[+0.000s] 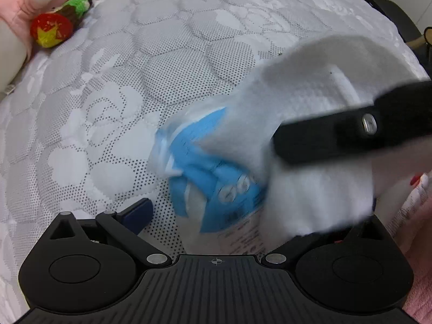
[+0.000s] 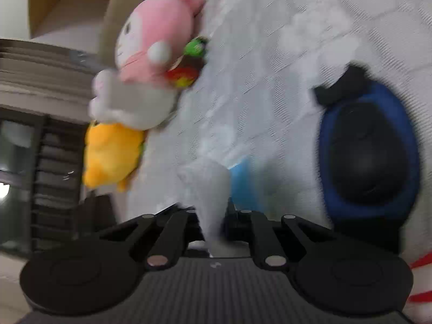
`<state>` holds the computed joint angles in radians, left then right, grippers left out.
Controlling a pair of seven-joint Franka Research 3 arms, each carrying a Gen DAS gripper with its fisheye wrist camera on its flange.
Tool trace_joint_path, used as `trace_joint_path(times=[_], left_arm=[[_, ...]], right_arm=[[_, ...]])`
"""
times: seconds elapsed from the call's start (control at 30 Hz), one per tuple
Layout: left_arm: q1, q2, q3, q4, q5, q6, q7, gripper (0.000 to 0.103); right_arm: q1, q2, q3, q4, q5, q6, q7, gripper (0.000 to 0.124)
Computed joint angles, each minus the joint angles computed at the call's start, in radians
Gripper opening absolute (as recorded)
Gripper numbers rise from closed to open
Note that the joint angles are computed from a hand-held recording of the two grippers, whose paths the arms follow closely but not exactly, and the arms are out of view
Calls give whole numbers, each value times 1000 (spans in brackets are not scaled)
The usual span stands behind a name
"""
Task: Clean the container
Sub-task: 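Wipe the black-and-blue knee pad with the right gripper's white wipe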
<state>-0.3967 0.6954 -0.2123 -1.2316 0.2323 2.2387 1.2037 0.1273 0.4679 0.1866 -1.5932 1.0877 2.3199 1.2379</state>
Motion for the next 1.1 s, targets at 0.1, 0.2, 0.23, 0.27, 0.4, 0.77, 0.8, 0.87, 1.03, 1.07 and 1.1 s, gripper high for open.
trace_joint_path(times=[0.1, 0.2, 0.23, 0.27, 0.4, 0.77, 0.8, 0.87, 1.03, 1.07, 1.1], left_arm=[[1, -5, 1, -10, 1, 8, -2, 103], [4, -5, 1, -13, -2, 13, -9, 103], [3, -5, 3, -12, -1, 14, -13, 103], [1, -1, 6, -4, 3, 11, -19, 103], [-20, -11, 53, -14, 60, 34, -108, 103], [140, -167, -200, -346, 29, 573, 305, 103], [116, -157, -195, -333, 49, 546, 361, 103], [44, -136, -150, -301, 98, 471, 419, 103], [-94, -134, -35, -303, 189, 419, 369, 101], [-95, -135, -38, -305, 182, 416, 363, 94], [-99, -140, -37, -308, 180, 413, 353, 84]], right_arm=[[39, 16, -22, 24, -101, 5, 37, 11], [95, 30, -63, 35, -275, 54, 131, 12], [105, 25, -70, 25, -316, 77, 152, 12], [119, 23, -79, 18, -358, 107, 178, 12], [134, 5, -88, -20, -455, 223, 255, 12], [-18, -282, 9, -310, 137, 487, -108, 16], [-12, -305, 1, -336, 183, 521, -149, 16], [-5, -324, -26, -363, 249, 517, -173, 16], [28, -280, -81, -340, 201, 489, -85, 16], [32, -271, -83, -333, 183, 488, -73, 16], [29, -268, -83, -329, 181, 474, -76, 16]])
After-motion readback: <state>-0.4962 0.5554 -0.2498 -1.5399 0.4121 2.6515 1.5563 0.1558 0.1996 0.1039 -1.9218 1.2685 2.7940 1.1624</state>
